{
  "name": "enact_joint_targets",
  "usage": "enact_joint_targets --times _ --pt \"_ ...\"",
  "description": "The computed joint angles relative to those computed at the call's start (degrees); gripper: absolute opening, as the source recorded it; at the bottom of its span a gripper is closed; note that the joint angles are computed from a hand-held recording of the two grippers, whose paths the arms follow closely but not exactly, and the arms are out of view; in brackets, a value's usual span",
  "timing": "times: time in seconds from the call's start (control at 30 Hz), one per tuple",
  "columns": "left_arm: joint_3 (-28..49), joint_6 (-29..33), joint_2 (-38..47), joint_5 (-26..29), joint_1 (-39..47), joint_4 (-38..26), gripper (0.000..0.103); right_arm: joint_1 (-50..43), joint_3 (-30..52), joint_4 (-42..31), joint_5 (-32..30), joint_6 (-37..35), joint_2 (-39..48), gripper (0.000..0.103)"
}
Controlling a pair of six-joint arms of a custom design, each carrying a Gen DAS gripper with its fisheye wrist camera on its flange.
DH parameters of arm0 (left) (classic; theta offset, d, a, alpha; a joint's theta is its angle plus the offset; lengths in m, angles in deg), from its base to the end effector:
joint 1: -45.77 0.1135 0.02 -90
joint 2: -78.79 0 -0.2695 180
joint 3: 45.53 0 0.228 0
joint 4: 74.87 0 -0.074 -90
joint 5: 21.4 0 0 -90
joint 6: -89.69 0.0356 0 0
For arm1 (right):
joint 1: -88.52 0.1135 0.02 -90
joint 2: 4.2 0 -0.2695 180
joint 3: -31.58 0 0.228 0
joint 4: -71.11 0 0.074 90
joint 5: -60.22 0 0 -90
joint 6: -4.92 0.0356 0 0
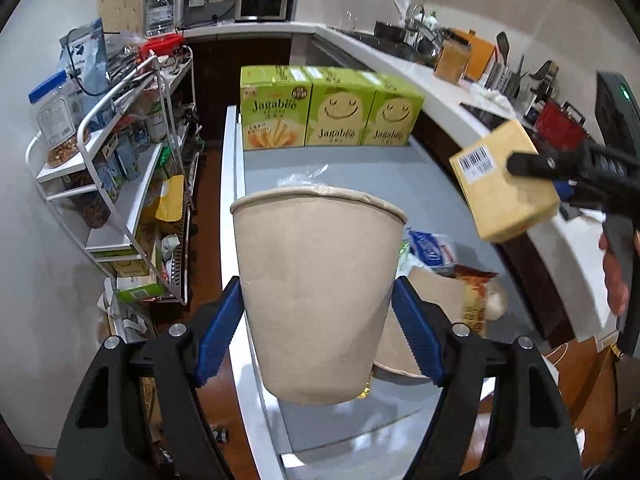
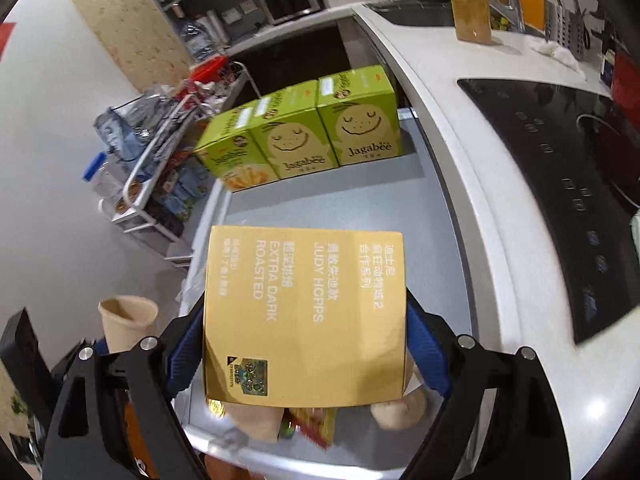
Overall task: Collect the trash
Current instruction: 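Lift the paper cup and yellow box off the tray over the white bin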
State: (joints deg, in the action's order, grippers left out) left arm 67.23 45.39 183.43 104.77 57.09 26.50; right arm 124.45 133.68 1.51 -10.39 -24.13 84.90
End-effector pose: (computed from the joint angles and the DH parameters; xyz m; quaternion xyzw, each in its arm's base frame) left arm 0.3455 0.0477 0.3096 0.3271 0.8795 -0.1920 0.2874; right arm 0.2475 0.1648 0.3444 0.2518 0.9112 0.1049 0.3086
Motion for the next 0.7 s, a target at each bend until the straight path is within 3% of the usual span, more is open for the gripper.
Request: enact_joint_targets --times 0.3,0.7 --pt "-3.33 7.94 -6.55 3.38 5.66 -6.96 0.076 15.41 -1.47 -4.53 5.41 7.87 -6.07 0.085" --pt "-12.46 24.71 -12.52 0.48 13.97 -15.4 0.076 34.65 -1.33 -10.99 7.09 22.03 -3.87 0.085"
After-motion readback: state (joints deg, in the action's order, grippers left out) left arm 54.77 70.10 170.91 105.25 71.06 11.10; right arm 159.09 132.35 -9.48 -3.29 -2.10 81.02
